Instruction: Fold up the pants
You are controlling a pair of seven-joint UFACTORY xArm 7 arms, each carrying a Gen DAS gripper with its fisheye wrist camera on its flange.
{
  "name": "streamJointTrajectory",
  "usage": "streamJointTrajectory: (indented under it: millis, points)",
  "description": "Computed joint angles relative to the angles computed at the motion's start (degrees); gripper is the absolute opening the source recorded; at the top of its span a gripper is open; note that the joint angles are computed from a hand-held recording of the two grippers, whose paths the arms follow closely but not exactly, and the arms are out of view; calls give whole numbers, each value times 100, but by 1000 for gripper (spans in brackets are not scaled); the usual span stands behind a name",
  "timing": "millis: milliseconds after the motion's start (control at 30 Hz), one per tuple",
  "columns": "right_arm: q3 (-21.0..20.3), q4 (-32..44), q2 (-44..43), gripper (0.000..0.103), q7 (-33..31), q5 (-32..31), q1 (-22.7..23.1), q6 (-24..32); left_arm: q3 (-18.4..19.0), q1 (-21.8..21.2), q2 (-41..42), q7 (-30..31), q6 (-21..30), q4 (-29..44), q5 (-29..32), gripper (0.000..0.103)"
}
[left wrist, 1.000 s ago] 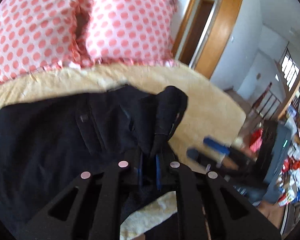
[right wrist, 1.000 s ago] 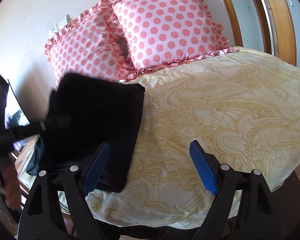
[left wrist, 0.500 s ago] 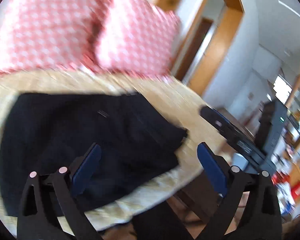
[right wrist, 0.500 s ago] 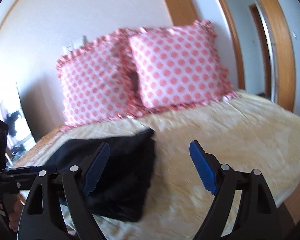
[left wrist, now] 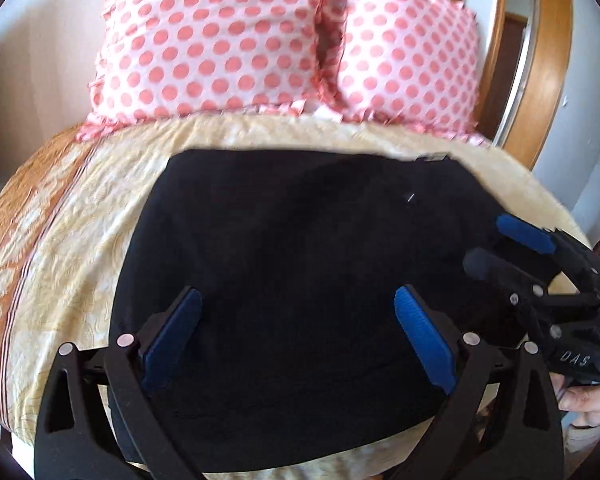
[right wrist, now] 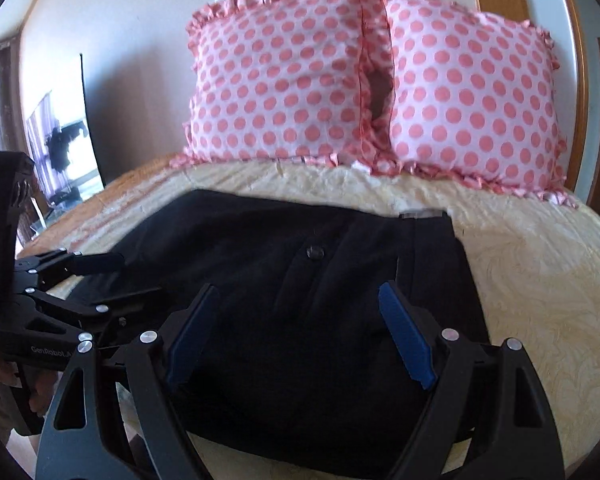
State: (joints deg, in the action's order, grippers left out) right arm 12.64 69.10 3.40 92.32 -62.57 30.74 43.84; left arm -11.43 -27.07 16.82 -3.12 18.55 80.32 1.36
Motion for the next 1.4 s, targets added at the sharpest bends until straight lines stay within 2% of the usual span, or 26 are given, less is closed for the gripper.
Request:
streamJointTrajectory:
  millis: [33,67,100,167,200,267,333,400,467,500,533,567,633,667,733,800,833,867,900,967,1033,1167,1233,1300,1400]
  points:
    - [37,-38,56,84,11,23,44,117,-21,43,-17,49,-26,-88,-49,97]
    - [109,-26,119,84,111,-188,178,465,20,26,-72,71,-281,-256,43,97]
    - [177,60,210,84,109,-243,316,854,151,-83,-93,-66,-319,-300,260,97]
    - [189,119,264,84,267,-294,479,1161,378,-287,-112,-352,-377,-355,733,97]
    - [166,120,253,84,262,-274,500,1164,420,-330,-113,-467,-355,-342,863,97]
    - [112,90,139,84,297,-251,476,1049,254,-201,-105,-360,-270,-257,731,97]
    - [80,39,-24,84,476,-419,417,934,149,-114,-117,-236,-448,-220,619,97]
    - [100,87,-60,89,484,-493,351,977,215,-175,-92,-294,-516,-144,724,100]
    - [80,218,59,92,201,-140,248,944,186,-169,5,-282,-247,50,683,101]
    - [220,260,179,93,-103,268,-4,803,114,-113,80,-201,13,184,554,101]
    - [230,287,248,93,-360,437,-15,842,55,-58,162,-135,300,318,402,100]
    - [29,273,222,93,-483,366,214,870,-58,62,234,-34,380,331,205,100]
    - [67,142,39,92,-680,520,79,569,98,-61,117,-41,177,121,368,101]
    - [-76,-108,-235,92,-490,453,51,158,150,-106,67,-63,85,14,477,101]
    - [-120,-439,-624,92,-5,264,-206,-271,136,-84,21,-26,-80,-113,483,101]
    - [-319,-790,-973,92,148,500,-593,-1083,90,-32,-3,40,-199,-190,404,101]
    - [-591,-965,-1059,92,34,802,-692,-1611,83,-24,-8,48,-221,-203,381,101]
    - [-623,-1039,-1049,89,-270,1234,-900,-1899,85,-25,-16,47,-245,-221,373,101]
    - [-732,-1087,-1010,82,-613,1745,-981,-2057,99,-40,-17,35,-249,-221,390,101]
    - [-884,-1198,-902,75,-1240,2607,-1104,-2467,76,-16,-31,89,-269,-245,363,101]
    - [-932,-1186,-747,73,-1825,3388,-1189,-2569,28,25,-35,178,-292,-260,293,101]
    - [-751,-1200,-529,73,-2402,4101,-1414,-2751,44,4,-47,210,-328,-283,278,101]
    - [-630,-1177,-473,70,-2501,4101,-1527,-2793,73,-27,-37,176,-339,-277,313,101]
    - [-619,-1226,-507,63,-2643,4181,-1496,-2833,80,-29,-37,170,-350,-279,320,101]
    - [-409,-1044,-498,55,-2441,3425,-1596,-2475,85,-29,-42,168,-370,-290,332,101]
